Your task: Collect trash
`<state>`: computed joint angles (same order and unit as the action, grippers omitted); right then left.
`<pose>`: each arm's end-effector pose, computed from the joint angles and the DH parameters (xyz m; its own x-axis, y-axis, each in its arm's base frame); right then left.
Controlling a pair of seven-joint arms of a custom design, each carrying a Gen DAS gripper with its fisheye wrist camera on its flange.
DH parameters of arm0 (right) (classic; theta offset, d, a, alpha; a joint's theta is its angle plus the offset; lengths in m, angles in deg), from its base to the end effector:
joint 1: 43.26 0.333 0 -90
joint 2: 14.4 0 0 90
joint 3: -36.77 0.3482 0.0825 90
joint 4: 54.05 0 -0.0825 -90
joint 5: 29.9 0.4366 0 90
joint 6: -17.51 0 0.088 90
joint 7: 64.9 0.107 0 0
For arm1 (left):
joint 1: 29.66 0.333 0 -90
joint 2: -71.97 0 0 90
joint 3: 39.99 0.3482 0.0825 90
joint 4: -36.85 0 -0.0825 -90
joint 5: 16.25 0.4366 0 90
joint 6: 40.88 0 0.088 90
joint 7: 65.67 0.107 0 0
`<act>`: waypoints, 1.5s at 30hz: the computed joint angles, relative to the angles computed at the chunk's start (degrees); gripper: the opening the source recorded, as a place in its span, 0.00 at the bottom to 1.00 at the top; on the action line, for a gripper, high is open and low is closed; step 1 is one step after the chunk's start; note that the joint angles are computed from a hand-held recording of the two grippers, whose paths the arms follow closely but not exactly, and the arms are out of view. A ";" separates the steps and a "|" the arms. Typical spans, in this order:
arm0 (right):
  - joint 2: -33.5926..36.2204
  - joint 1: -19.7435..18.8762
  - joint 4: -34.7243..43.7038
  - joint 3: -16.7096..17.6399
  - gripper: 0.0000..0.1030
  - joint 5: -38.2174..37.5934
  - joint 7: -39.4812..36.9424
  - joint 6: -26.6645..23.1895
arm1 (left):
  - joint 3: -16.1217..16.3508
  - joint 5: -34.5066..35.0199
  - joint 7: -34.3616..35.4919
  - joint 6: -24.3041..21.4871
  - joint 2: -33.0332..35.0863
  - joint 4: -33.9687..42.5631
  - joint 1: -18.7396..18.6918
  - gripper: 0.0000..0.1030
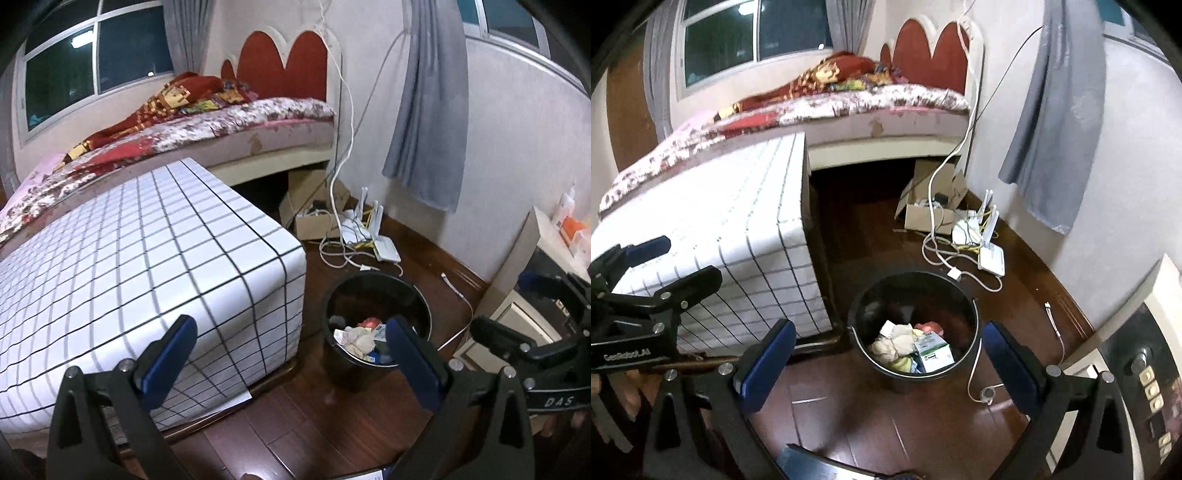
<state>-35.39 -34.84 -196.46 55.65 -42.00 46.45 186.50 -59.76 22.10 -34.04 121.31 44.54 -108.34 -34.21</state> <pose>0.4416 0.2551 0.5100 0.3089 -0.9508 0.0221 -0.6372 -0.2241 -0.7374 0.4169 -0.2347 0.5065 0.0001 -1.0000 -0.0001 -0.6355 0.0000 -0.7721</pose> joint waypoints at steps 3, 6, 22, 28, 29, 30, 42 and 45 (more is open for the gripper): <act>-3.70 -1.23 -2.39 2.31 0.99 -0.66 2.88 0.89 | 0.37 -0.67 -0.37 -0.56 -3.61 -2.25 -0.61 0.99; -7.19 -3.96 -3.92 6.16 0.99 -2.11 5.80 0.64 | -1.44 0.28 -2.18 -1.19 -7.88 -4.67 0.51 0.99; -11.13 -10.87 -4.25 14.82 0.99 -0.43 12.61 5.69 | -3.38 1.07 -5.54 -1.37 -18.33 -10.31 1.98 0.99; -11.70 -11.95 -4.60 16.21 0.99 -0.17 11.85 6.33 | -4.72 1.83 -6.83 -0.67 -19.17 -10.54 3.56 0.99; -11.77 -12.03 -4.69 16.26 0.99 -0.01 11.76 6.31 | -4.82 1.87 -6.89 -0.71 -19.05 -10.45 3.67 0.99; -11.83 -12.03 -4.81 16.22 0.99 0.15 11.63 6.35 | -4.83 1.94 -6.87 -0.63 -18.88 -10.38 3.73 0.99; -12.42 -12.05 -5.35 16.15 0.99 1.76 10.32 6.63 | -6.13 3.20 -8.02 -1.16 -18.07 -9.24 4.02 0.99; -12.61 -12.19 -5.41 16.35 0.99 1.94 10.23 6.68 | -5.95 3.45 -8.19 -1.35 -18.02 -9.22 3.75 0.99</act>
<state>-48.00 -47.03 -201.87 71.99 -40.06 56.68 193.19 -65.71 25.55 -42.24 119.95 26.52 -117.56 -30.45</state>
